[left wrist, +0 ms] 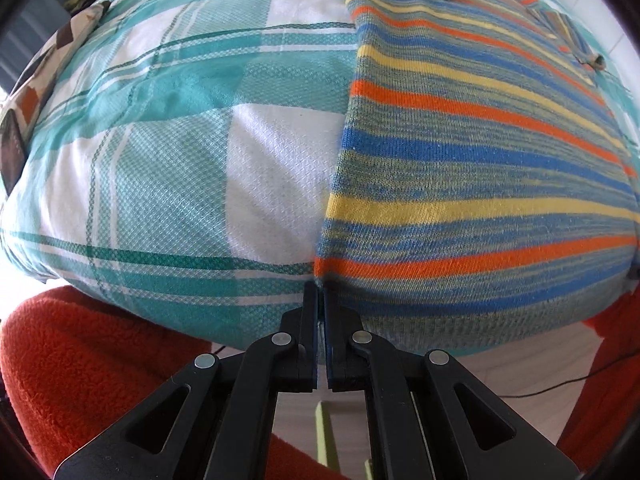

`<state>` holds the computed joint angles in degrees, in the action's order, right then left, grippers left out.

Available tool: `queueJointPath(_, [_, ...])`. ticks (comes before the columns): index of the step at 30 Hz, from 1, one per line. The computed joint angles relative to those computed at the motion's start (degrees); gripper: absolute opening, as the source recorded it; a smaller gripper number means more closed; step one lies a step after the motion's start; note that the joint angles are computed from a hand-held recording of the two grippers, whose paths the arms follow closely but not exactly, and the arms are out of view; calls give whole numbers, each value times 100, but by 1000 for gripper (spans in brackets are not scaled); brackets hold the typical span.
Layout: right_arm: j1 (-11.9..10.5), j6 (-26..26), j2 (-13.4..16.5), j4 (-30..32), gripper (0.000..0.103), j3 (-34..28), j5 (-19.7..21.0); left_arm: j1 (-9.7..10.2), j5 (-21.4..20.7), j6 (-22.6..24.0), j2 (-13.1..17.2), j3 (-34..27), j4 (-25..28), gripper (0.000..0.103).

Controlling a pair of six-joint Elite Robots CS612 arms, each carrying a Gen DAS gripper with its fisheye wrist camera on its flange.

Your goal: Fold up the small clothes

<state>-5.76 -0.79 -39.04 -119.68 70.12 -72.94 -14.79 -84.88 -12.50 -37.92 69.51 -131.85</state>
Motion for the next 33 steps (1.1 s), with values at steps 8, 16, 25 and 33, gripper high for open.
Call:
queueJointPath(8, [-133,91,-409,-222,32,327,74,84,621,52,-584,557,-302,67])
queueJointPath(16, [-90,-275,-292,-1175,32,-76,519,76,-77,277,-354,207,-1997,73])
queueJointPath(25, [-161,-766,277,-274,15,-575,806,-23,-283,918,-41,158,-1180,77])
queueJointPath(33, [112,-2037,378,-1569,57,-1374,-776,225,-154,-924,-297,622,-2563,83])
